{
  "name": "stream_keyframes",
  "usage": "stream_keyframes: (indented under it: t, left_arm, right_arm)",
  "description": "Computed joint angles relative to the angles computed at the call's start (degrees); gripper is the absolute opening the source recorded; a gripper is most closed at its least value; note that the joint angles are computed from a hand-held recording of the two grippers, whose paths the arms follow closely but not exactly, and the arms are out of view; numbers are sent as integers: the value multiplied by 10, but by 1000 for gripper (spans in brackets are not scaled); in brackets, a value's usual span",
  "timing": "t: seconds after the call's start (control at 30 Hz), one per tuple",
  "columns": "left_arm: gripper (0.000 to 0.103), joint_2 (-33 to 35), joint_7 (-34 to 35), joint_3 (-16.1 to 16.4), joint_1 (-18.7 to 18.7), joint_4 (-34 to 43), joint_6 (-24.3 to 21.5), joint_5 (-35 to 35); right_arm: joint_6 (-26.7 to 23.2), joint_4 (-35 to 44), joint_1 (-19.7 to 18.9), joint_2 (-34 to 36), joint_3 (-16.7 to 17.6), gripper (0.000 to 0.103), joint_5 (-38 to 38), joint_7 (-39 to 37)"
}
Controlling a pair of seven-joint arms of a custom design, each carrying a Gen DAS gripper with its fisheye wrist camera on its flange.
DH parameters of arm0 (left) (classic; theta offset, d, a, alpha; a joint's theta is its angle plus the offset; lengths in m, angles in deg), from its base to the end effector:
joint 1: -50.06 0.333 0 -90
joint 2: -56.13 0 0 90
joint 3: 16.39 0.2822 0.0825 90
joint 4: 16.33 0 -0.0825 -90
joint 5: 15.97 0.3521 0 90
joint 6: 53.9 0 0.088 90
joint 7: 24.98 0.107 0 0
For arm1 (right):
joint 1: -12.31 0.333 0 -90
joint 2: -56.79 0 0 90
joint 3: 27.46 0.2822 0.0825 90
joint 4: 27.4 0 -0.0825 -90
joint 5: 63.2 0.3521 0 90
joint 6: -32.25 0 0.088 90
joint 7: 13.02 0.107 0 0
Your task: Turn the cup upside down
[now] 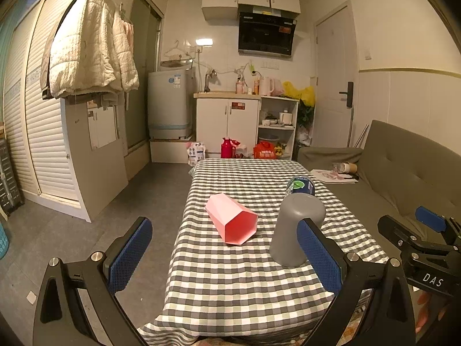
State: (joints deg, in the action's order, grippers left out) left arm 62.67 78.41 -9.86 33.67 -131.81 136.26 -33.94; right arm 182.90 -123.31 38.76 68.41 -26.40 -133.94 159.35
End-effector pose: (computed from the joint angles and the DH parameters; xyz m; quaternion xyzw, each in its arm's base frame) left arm 0.5820 -0.0711 0.5255 -0.5662 0.6071 -0.4223 0.3641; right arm 0.5493 0.3108 0.5321 -0.5765 0.6139 -0.3894 0.3731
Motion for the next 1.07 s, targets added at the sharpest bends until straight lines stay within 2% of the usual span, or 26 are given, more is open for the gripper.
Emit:
stream_keyframes:
  t: [0.03,0.13,0.2,0.27,0.33,0.43,0.9,1.0,1.03,1.07]
  left_arm:
    - [103,0,0,32,-31,1,-1,0]
    - [103,0,0,62,-60,2,-3,2]
    - [103,0,-3,62,-60,1,-2,4]
    - [103,1,-6,78,-76,3,-4,5]
    - [103,0,-7,70,-67,1,-3,7]
    - [103,0,-10,92,-90,1,-3,7]
    - [103,0,-7,73,-71,0,-2,6]
    - [103,1,-8,86,-83,1,-3,6]
    - [103,0,-7,76,-74,0,-3,6]
    - [103,0,-9,87,-84,1,-5,6]
  right_arm:
    - [-1,0,0,0,0,103,2,-1]
    - [-7,2,1,1,0,103,5,-4]
    - [-8,2,1,1,0,103,4,-3]
    - [-6,2,1,1,0,103,4,-3]
    - [-6,2,1,1,0,103,3,-3]
    - [-6,2,1,1,0,103,3,-2]
    - [-6,1,1,1,0,103,3,-2]
    - [-7,1,1,2,0,103,4,-2]
    - [-7,1,1,2,0,103,4,-2]
    - [-8,1,1,2,0,103,4,-2]
